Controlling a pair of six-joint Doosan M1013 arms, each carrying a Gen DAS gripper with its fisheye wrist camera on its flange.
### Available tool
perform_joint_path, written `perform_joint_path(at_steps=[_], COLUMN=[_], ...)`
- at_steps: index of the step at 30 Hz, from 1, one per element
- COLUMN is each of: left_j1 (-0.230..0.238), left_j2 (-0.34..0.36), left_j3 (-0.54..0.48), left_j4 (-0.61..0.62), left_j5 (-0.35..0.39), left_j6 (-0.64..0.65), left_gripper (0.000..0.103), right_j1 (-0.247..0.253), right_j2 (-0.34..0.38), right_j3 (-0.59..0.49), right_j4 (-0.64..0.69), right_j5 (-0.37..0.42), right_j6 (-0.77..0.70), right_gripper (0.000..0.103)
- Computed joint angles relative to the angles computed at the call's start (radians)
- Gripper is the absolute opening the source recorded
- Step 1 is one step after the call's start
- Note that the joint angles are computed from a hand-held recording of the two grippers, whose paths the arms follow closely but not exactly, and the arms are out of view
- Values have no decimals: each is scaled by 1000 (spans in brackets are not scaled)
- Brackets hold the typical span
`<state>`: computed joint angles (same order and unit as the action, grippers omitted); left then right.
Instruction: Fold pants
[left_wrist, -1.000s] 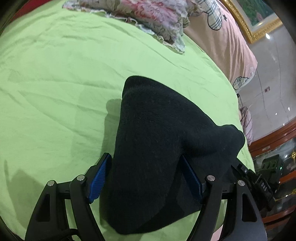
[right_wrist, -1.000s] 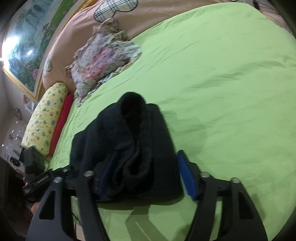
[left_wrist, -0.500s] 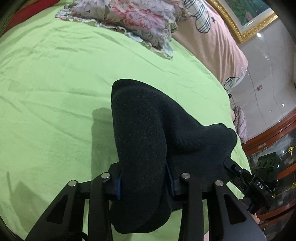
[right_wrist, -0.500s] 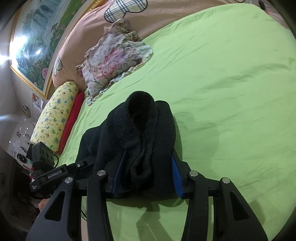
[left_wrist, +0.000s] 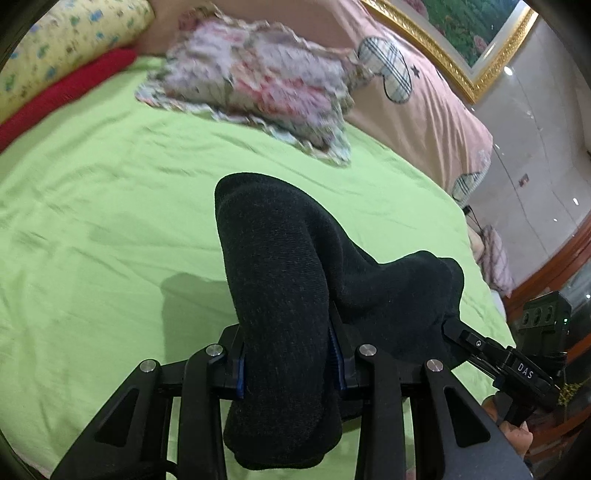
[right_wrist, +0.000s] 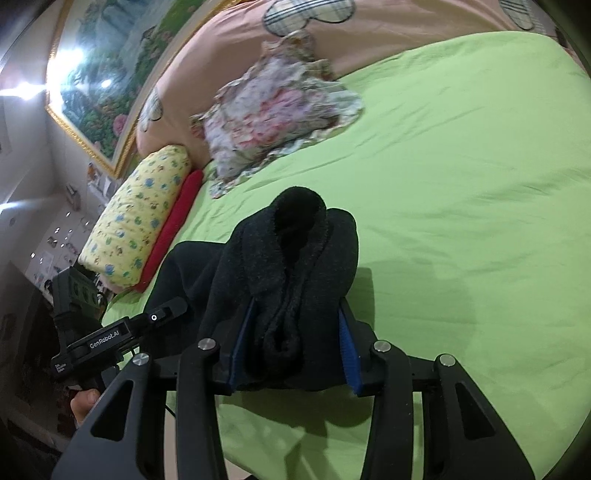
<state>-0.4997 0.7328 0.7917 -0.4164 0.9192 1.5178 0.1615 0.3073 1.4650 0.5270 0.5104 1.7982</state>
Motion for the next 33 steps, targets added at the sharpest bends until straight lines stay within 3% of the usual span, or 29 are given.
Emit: perform_joint_path(at_steps=[9, 20, 29, 33], left_j1=[24, 45, 46, 45], left_j2=[-37, -25, 18, 71], left_j3=[24, -12, -89, -176], left_j4=[89, 165, 212, 246], left_j5=[-62, -79, -66, -32], left_j6=[-42, -91, -107, -130], left_gripper=[34, 34, 34, 34], right_j1=[25, 38, 40, 35], right_j2=[56, 128, 173, 206], right_j3=[-108, -219, -286, -334], right_j4=[27, 37, 20, -4], right_j5=[22, 63, 81, 96], right_j6=[-85, -108, -98, -80], right_gripper=[44, 44, 44, 44])
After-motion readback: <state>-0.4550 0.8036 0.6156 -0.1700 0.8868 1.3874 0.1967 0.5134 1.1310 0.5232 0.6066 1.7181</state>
